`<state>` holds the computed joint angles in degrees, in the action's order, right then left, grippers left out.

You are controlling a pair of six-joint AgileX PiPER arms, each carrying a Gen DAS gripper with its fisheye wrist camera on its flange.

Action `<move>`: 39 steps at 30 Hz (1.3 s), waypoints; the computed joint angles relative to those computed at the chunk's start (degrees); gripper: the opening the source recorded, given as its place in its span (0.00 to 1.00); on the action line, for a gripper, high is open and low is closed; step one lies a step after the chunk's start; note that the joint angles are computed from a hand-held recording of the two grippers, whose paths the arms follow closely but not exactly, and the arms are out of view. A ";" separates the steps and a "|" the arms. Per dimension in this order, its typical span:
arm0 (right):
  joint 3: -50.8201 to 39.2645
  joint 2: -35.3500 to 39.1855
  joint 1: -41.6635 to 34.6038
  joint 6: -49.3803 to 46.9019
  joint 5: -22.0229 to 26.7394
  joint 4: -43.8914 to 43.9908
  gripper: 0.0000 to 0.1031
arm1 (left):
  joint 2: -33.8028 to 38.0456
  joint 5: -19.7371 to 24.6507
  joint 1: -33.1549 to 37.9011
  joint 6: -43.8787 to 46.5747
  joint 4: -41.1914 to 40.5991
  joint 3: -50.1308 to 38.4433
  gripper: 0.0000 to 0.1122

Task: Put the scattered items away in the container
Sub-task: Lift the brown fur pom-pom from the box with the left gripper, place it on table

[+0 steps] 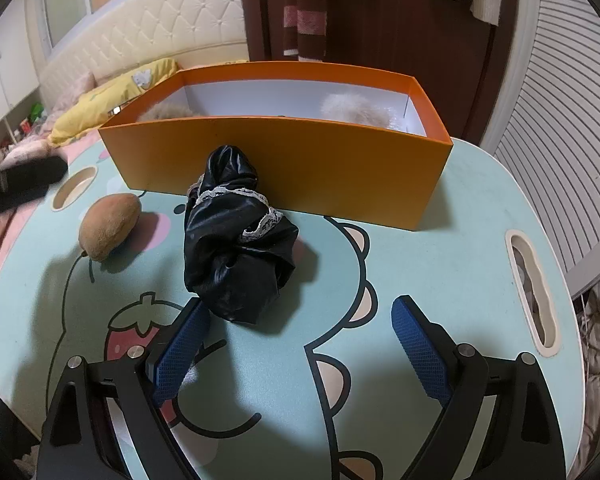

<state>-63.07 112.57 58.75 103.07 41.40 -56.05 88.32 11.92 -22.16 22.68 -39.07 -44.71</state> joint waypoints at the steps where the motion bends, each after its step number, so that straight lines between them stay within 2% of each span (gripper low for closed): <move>1: 0.08 -0.06 0.05 0.26 -0.04 -0.13 0.90 | 0.99 3.93 0.41 -3.07 4.18 -3.45 0.73; 4: 1.44 -0.98 -0.04 2.15 -0.97 -1.47 0.90 | 5.86 14.99 1.56 -3.59 6.99 -14.90 0.70; 7: 2.48 -1.64 -0.07 4.18 -1.62 -2.71 0.90 | 14.11 26.68 0.35 -11.60 15.19 -29.90 0.66; 10: 3.96 -2.66 -0.27 6.83 -2.70 -4.49 0.90 | 22.28 34.39 -1.44 -19.33 23.07 -41.39 0.59; 13: 5.09 -3.51 -0.54 9.13 -3.38 -5.89 0.90 | 27.87 39.78 -2.14 -21.77 24.91 -47.78 0.51; 15: 6.06 -4.08 -0.98 10.57 -4.19 -7.11 0.90 | 30.97 42.98 -2.53 -22.29 25.02 -51.21 0.50; 18: 7.18 -4.65 -1.11 12.53 -5.04 -8.66 0.90 | 33.82 45.28 -2.76 -23.20 24.96 -54.04 0.50; 20: 7.67 -4.93 -1.18 13.45 -5.39 -9.40 0.90 | 34.57 46.00 -3.12 -24.59 26.96 -55.33 0.37; 23: 7.91 -5.04 -1.08 14.36 -5.55 -9.92 0.90 | 34.18 43.68 -2.75 -23.97 26.91 -54.24 0.35; 28: 7.57 -4.66 -0.58 14.78 -5.15 -9.77 0.90 | 32.74 42.70 -1.70 -22.02 24.09 -52.99 0.35; 33: 7.27 -4.39 -0.64 14.75 -5.20 -9.79 0.90 | 26.72 39.75 -0.17 -19.12 20.66 -48.71 0.35; 39: 7.70 -4.66 -0.46 15.08 -5.23 -10.00 0.91 | 13.59 34.74 2.79 -8.44 10.41 -33.35 0.35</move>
